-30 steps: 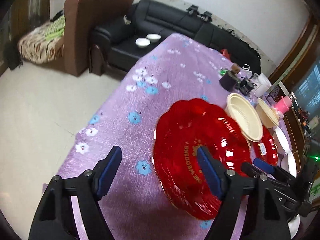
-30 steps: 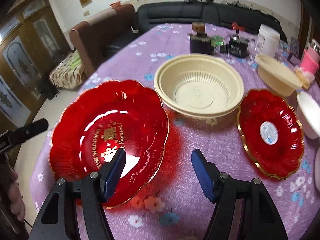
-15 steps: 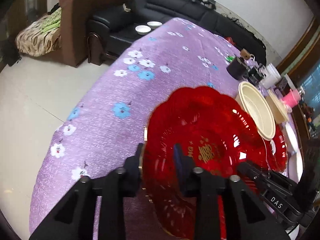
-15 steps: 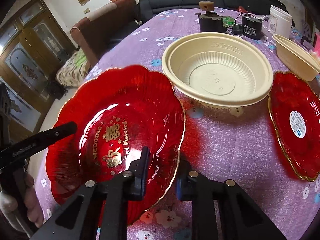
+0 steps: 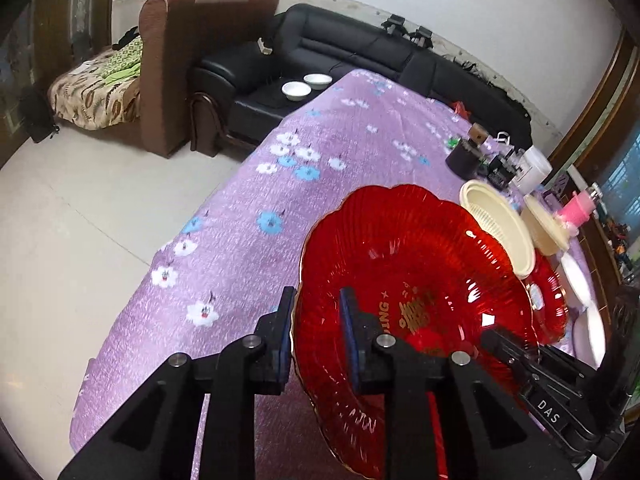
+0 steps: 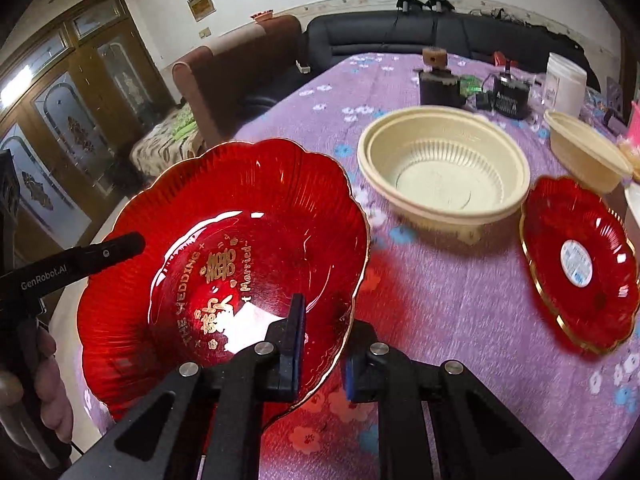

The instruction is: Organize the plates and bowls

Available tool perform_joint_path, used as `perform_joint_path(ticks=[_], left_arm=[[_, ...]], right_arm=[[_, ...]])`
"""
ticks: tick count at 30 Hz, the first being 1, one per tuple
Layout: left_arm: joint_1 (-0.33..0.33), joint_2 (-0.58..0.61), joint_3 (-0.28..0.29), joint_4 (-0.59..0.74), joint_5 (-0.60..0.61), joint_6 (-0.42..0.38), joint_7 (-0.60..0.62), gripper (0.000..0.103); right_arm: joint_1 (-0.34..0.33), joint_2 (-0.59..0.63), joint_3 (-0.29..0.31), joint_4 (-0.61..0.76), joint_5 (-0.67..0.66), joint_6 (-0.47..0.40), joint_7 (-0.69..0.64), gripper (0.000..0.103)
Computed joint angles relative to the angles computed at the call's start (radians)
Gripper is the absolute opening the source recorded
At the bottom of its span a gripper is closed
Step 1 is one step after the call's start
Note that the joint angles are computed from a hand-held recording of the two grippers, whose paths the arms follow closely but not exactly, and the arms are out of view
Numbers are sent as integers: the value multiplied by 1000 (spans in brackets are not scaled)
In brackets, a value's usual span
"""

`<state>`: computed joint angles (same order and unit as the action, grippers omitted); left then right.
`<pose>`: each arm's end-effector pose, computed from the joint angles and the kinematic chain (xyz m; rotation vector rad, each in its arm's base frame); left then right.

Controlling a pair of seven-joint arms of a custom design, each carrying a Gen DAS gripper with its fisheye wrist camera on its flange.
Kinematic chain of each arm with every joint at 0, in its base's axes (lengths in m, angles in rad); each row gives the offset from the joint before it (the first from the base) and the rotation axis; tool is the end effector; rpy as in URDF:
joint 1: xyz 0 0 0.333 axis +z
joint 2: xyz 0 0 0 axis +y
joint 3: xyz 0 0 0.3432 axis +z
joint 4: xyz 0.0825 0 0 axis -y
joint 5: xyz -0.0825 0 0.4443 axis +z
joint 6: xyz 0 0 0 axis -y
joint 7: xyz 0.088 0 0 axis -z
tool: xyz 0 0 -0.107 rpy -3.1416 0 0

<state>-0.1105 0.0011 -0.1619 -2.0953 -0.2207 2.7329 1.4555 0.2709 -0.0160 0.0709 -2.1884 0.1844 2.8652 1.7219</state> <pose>0.6211 -0.1648 0.4900 -1.9828 1.9496 -0.8775 0.5927 0.2002 0.4671 -1.7760 1.7205 -0.3365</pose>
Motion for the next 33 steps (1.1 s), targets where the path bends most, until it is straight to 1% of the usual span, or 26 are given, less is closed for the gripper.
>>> perform_joint_path(ticks=[2, 6, 7, 8, 9, 10, 12, 14, 16, 17, 18, 19, 21, 23, 26, 28, 29, 31, 32, 33], left_arm=[[1, 13, 0, 5, 25, -11, -25, 21], [5, 42, 3, 28, 155, -35, -155, 22], [9, 40, 1, 26, 143, -38, -152, 24], [12, 34, -1, 22, 124, -36, -141, 26], [14, 23, -2, 12, 116, -27, -139, 34], [14, 7, 0, -2, 138, -12, -163, 44], [13, -27, 2, -34, 203, 23, -222, 50], [12, -62, 3, -65, 249, 56, -267, 54], [11, -107, 2, -102, 287, 80, -319, 60], [2, -126, 7, -117, 272, 91, -317, 61], [-23, -156, 20, -144, 213, 114, -275, 64], [-50, -178, 35, -164, 160, 131, -234, 70], [-95, -216, 53, -201, 93, 166, -185, 76], [-133, -248, 64, -232, 63, 186, -158, 77], [-199, -274, 92, -256, 4, 187, -107, 78], [-258, -289, 124, -269, -62, 183, -46, 78], [-280, -294, 135, -273, -89, 179, -19, 78], [-295, -304, 132, -284, -113, 181, 0, 78], [-292, -306, 123, -289, -109, 183, -2, 78], [-284, -311, 110, -296, -97, 187, -12, 78]], right_arm=[[-1, 8, -1, -1, -2, -6, 3, 17], [1, 37, -4, 10, -29, -21, 20, 19], [3, 37, -4, 7, -30, -17, 30, 19], [3, 34, -3, -1, -2, -6, 21, 19], [3, 28, -1, -7, 52, -2, -13, 22], [3, 21, 1, -12, 117, -1, -63, 29], [4, 0, 0, -31, 141, 14, -82, 39], [6, -30, 0, -59, 157, 43, -99, 41], [4, -58, 2, -83, 137, 60, -86, 42], [5, -74, 1, -97, 143, 68, -88, 42], [8, -89, 0, -110, 158, 74, -97, 43], [16, -106, -6, -126, 188, 82, -119, 44], [30, -136, -23, -158, 251, 96, -161, 45], [29, -166, -30, -196, 279, 109, -166, 45], [12, -210, -36, -251, 293, 125, -152, 45], [-7, -245, -41, -290, 292, 135, -133, 45], [-26, -266, -40, -313, 284, 143, -115, 45], [-81, -303, -24, -352, 249, 153, -61, 45], [-114, -319, -12, -369, 226, 155, -28, 45], [-167, -335, 9, -386, 193, 154, 21, 45]])
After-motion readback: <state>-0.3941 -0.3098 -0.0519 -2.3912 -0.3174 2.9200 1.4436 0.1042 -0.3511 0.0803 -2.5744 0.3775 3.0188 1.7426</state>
